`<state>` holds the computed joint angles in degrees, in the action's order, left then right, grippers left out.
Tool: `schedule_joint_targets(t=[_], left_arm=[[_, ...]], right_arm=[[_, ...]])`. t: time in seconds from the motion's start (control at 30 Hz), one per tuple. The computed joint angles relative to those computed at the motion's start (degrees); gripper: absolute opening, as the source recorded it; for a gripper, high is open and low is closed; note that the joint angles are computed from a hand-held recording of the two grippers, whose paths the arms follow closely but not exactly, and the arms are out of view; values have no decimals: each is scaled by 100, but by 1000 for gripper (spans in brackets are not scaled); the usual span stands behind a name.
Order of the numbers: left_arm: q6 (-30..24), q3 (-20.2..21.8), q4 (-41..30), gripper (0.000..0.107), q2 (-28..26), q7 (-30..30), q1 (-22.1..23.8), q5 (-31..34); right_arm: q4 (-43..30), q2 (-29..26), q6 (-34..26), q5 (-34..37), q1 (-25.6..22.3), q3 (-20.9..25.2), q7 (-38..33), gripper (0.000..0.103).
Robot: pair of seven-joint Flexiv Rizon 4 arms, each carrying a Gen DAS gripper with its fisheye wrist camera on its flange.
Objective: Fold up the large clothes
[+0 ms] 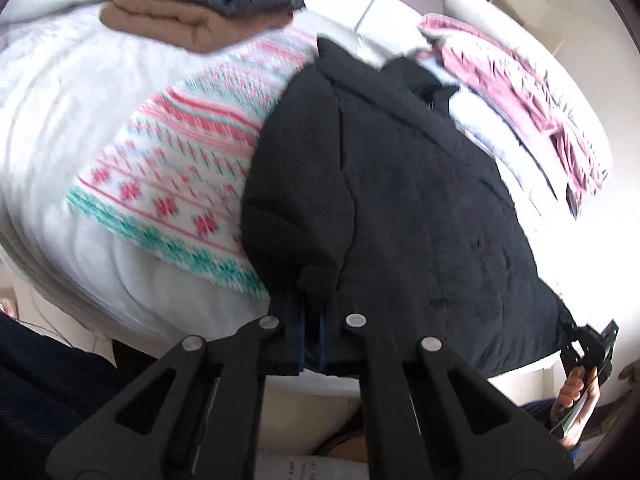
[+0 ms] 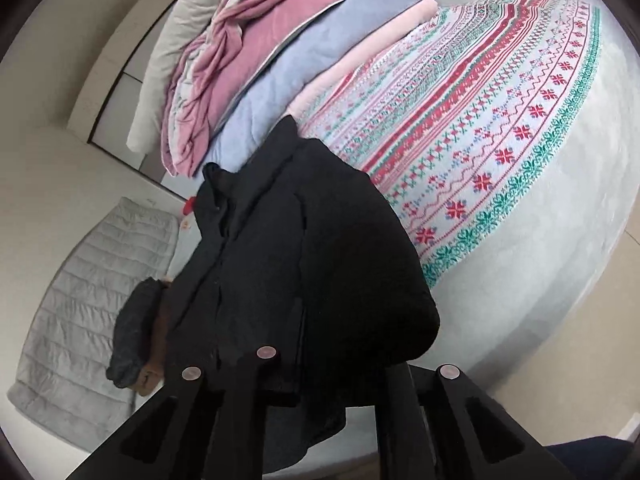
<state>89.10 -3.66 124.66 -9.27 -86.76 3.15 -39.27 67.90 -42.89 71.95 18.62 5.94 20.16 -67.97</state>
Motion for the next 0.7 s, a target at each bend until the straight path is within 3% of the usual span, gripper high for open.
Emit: schedule_joint_targets(t=[0.1, 0.2, 0.3, 0.4, 0.57, 0.67, 0.7], left_arm=[[203, 361, 95, 5, 330, -542, -149, 404], [147, 278, 218, 5, 771, -214, -112, -381], [132, 581, 280, 5, 1102, -691, -203, 76], [365, 857, 509, 5, 1559, 60, -812, -890], [401, 1006, 830, 5, 2089, -335, -1037, -276], [322, 998, 763, 5, 1892, -763, -864, 267], [283, 1070, 728, 5, 1795, -674, -987, 72]], right_arm=[[-44, 106, 147, 375, -281, 461, -350, 9], [-32, 371, 215, 709, -466, 842, -851, 8], [116, 734, 313, 1114, -644, 1125, -1441, 8], [418, 1240, 487, 1616, -890, 1333, -1969, 7], [947, 1881, 685, 2182, -925, 1198, -2364, 7], [1060, 1884, 514, 2084, -542, 729, -2094, 7], [1099, 1869, 452, 2084, -471, 609, -1977, 7]])
